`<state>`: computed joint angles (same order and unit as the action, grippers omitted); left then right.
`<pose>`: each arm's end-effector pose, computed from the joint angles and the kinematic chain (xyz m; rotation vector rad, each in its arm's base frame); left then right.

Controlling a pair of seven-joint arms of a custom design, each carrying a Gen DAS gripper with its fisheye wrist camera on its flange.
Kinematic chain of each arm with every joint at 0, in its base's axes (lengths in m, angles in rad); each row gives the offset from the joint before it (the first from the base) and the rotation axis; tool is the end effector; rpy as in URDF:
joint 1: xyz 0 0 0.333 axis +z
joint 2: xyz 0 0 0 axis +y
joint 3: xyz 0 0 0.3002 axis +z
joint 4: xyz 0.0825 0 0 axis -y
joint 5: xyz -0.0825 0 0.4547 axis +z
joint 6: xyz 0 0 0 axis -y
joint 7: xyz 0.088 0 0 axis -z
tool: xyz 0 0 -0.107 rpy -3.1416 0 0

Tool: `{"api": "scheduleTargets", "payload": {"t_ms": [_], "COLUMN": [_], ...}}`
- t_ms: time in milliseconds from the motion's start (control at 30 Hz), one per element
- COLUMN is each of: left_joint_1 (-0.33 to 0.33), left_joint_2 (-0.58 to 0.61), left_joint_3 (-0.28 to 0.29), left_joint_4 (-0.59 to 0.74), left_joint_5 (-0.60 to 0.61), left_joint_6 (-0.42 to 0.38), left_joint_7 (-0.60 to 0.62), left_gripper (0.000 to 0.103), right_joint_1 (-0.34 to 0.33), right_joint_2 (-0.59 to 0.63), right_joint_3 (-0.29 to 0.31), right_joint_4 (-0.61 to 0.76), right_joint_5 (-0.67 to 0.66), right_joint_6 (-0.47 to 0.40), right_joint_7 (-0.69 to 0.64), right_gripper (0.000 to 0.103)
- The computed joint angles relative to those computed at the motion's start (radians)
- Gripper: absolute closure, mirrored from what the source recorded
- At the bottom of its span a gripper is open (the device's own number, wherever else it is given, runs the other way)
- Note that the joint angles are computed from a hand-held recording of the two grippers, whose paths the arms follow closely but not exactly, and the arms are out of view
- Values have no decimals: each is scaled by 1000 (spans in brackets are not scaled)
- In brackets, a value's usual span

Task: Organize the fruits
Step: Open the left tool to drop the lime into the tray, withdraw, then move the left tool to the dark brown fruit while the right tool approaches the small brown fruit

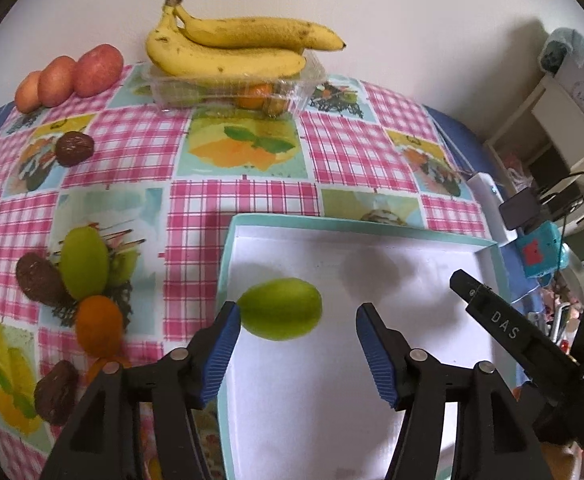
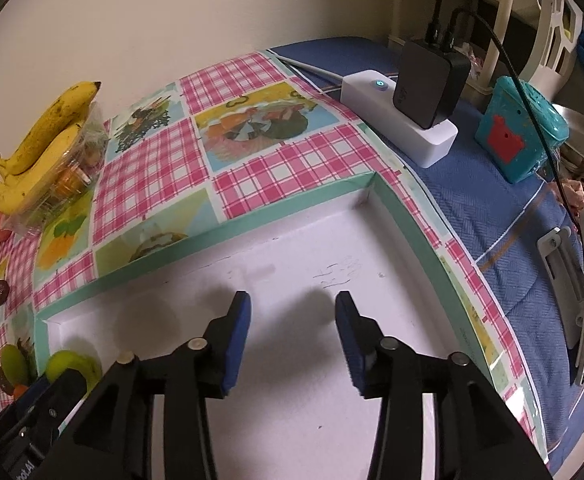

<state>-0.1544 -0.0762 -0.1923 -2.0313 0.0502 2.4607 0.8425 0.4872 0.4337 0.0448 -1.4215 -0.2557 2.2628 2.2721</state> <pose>0.6021 -0.2197 0.4927 -2.3599 1.6552 -0.6995 0.6818 0.3871 0.4600 -1.8915 1.9975 -0.3847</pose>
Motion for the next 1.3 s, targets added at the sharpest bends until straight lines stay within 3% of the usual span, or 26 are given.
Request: {"api": "scheduleTargets", "payload": {"t_ms": [167,233,300,433,533,700,1033,1300], "left_joint_1": [7,13,22,50,74,102,111,103], "left_joint_2": [-63,-89,-122,-189,-229,-280,-350,-421], "left_joint_3": [-1,-1,-2,-15,-31,-43,-64,-66], "left_joint_4": [-45,-66,-97,-152,-184,-220,-241,-290], "left_joint_5": [16,26,42,114,181,258,357,382], "left_joint_6": [-7,-11,-8,-25,-60,-144,-334,-374], "left_joint_7": [-37,-60,-96,-160,-221,-302,-341,-331], "left_gripper": [31,25,13,12,1,0,0,0], "right_joint_1": [11,13,15,25,23,29,50,46], "right_joint_2": [-32,-43,-56,-73,-96,-116,-161,-209], "right_joint_3": [0,2,8,14,23,41,53,77], "right_joint_4": [-21,-30,-42,-54,-82,-103,-152,-234], "right_joint_5": [-22,-27,-30,-47,-41,-28,-66,-35], "right_joint_6": [7,9,8,-13,6,-1,32,122], "right_joint_7": [14,18,15,12,14,-10,-20,-60], "right_gripper": [42,34,32,29,26,15,15,15]}}
